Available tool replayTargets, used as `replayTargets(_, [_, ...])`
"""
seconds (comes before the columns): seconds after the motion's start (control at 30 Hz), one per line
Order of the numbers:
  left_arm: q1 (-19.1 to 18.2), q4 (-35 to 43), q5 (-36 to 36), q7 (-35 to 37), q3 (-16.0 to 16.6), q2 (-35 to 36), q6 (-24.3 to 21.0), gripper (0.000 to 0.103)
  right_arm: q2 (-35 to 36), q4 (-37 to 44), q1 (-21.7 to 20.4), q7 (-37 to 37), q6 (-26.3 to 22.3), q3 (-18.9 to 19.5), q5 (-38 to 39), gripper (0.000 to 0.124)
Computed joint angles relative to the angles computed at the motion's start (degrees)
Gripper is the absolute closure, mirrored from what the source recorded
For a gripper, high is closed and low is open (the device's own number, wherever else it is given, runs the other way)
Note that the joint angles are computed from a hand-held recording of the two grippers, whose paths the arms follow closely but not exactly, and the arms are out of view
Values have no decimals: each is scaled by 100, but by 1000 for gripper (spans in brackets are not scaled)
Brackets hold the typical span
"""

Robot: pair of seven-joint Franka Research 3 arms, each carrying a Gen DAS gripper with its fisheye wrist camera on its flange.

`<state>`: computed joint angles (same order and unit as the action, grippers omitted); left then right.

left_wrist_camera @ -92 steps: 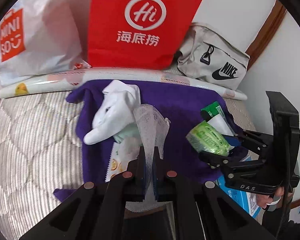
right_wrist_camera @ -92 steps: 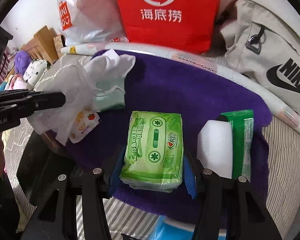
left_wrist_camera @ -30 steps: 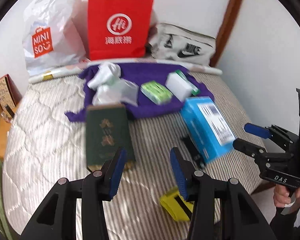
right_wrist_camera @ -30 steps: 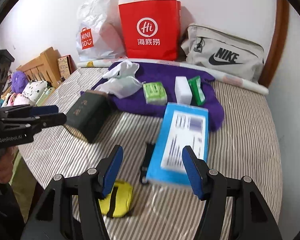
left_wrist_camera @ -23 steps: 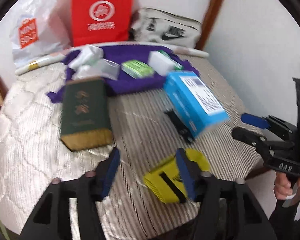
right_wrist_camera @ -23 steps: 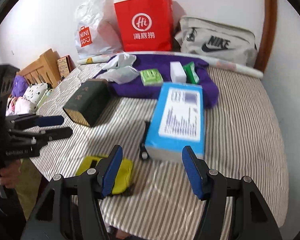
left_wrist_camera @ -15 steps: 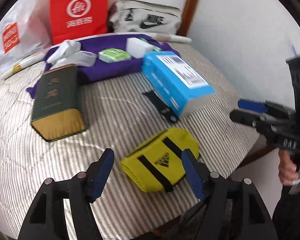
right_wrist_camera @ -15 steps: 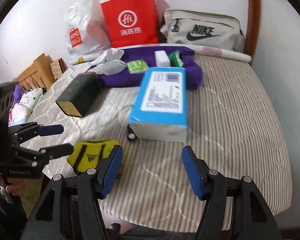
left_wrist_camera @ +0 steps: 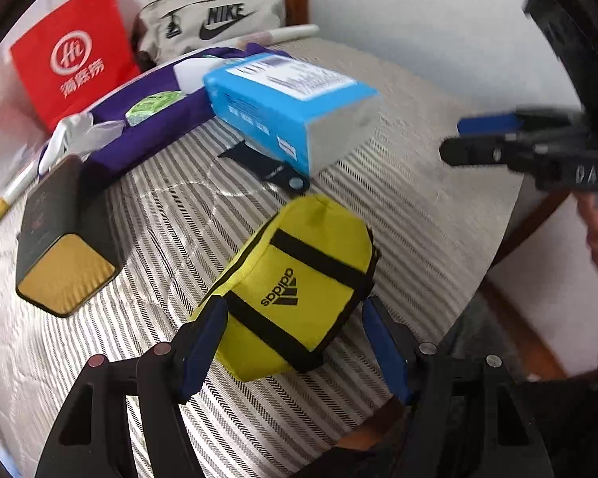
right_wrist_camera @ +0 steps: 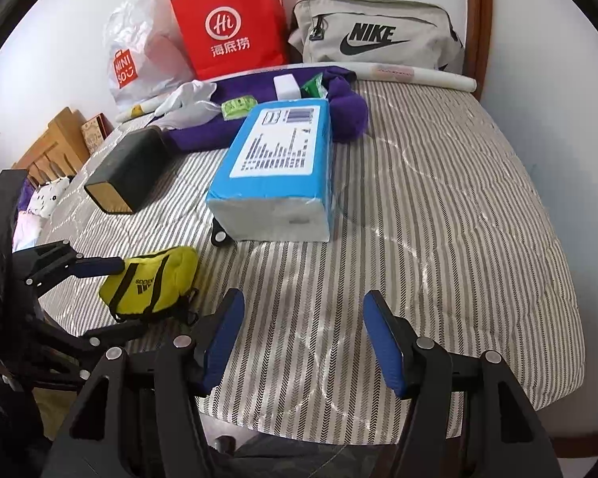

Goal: Organize soft objects
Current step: 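Grasp the yellow adidas pouch with the left tool and lift it, then grasp the black watch strap with the right tool while the left tool holds the pouch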

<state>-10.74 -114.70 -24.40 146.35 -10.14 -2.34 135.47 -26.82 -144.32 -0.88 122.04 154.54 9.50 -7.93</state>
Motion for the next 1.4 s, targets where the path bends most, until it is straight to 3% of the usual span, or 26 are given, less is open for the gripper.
replayTargets(0.27, [-121, -291, 345, -29, -81, 36, 845, 35, 253, 78, 117, -88, 10, -31, 33, 62])
replayTargets(0.33, [-113, -226, 204, 15, -68, 106, 892, 49, 283, 87, 138, -86, 8, -46, 37, 62])
replayTargets(0.4, [-79, -175, -22, 182, -53, 136, 893, 76, 308, 82, 158, -85, 64, -57, 41, 62])
replayTargets(0.5, [41, 81, -297, 137, 5, 221, 546, 84, 392, 123, 146, -65, 171, -22, -24, 63])
replayTargets(0.63, [228, 206, -247, -156, 54, 273, 542, 86, 636, 276, 174, -43, 458, 36, -128, 66])
replayTargets(0.8, [462, 273, -30, -537, 149, 309, 646, 87, 1091, 527, 288, 21, 866, 64, -183, 82])
replayTargets(0.97, [612, 390, 65, -753, 148, 446, 769, 87, 1631, 985, 199, 734, 732, 225, -926, 89])
replayTargets(1.27, [777, 613, -293, -656, 61, 597, 477, 87, 2128, 1491, 641, 1735, 433, -184, -1560, 89])
replayTargets(1.4, [823, 688, -412, -624, 53, 634, 358, 87, 2269, 1751, 814, 2586, 37, -253, -2232, 92])
